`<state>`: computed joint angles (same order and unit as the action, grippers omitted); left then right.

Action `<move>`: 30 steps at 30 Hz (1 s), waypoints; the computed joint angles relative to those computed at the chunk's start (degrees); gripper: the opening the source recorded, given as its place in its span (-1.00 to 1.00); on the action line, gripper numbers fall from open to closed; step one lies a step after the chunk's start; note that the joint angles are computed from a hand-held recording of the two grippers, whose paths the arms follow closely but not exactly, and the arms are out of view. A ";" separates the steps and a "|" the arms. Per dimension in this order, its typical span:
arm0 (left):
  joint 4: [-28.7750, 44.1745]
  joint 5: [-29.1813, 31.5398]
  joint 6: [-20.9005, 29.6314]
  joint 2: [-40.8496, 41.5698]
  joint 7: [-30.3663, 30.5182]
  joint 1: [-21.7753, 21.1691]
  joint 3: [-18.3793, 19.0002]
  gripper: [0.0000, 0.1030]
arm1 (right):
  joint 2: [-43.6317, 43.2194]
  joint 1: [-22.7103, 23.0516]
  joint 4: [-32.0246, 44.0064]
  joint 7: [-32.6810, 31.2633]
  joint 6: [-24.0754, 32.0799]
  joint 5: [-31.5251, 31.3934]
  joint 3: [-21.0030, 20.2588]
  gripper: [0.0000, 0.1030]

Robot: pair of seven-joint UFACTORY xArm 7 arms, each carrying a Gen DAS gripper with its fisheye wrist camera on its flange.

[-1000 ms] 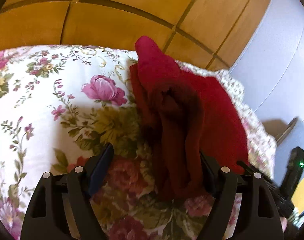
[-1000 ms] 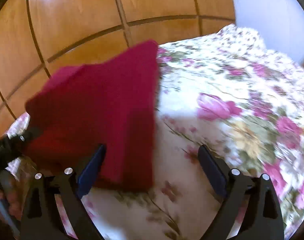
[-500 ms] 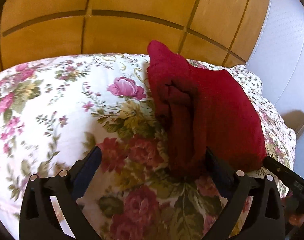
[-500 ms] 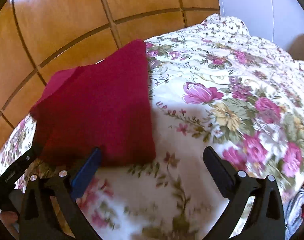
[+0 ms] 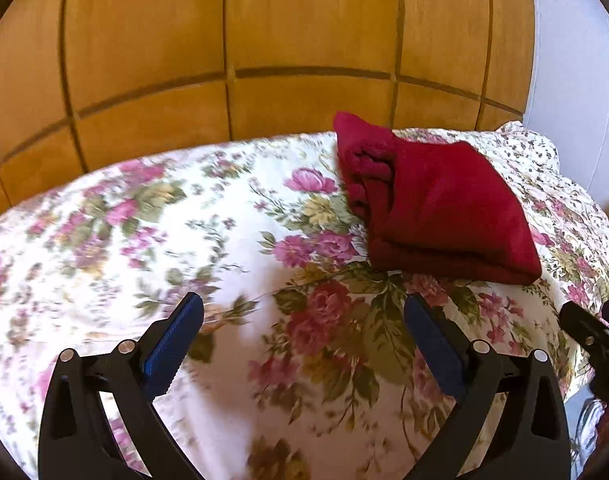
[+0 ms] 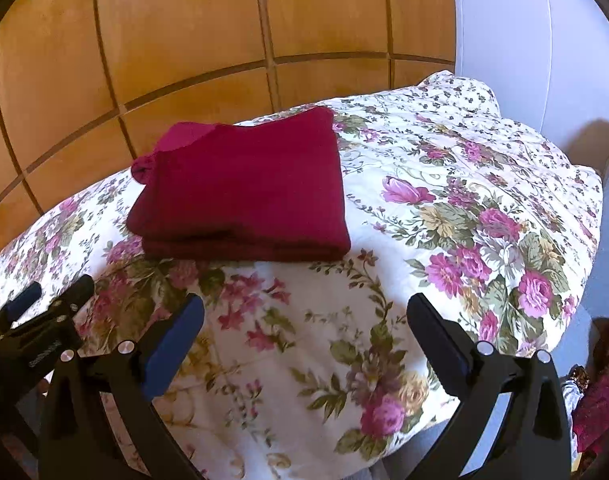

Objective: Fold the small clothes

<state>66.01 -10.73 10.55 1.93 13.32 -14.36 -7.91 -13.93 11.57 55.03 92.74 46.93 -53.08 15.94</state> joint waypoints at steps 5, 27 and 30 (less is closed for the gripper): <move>-3.96 7.19 -2.55 -4.62 -7.86 0.70 0.79 0.93 | -0.70 1.09 0.15 0.57 1.35 0.34 1.11 0.96; -11.69 -0.45 3.48 -14.29 -0.23 -2.40 3.77 0.93 | -2.42 6.44 -0.26 2.85 13.22 3.73 5.50 0.96; -11.99 -0.04 4.05 -14.75 -0.99 -1.94 3.45 0.93 | -2.28 6.67 -0.08 2.98 14.00 2.62 5.64 0.96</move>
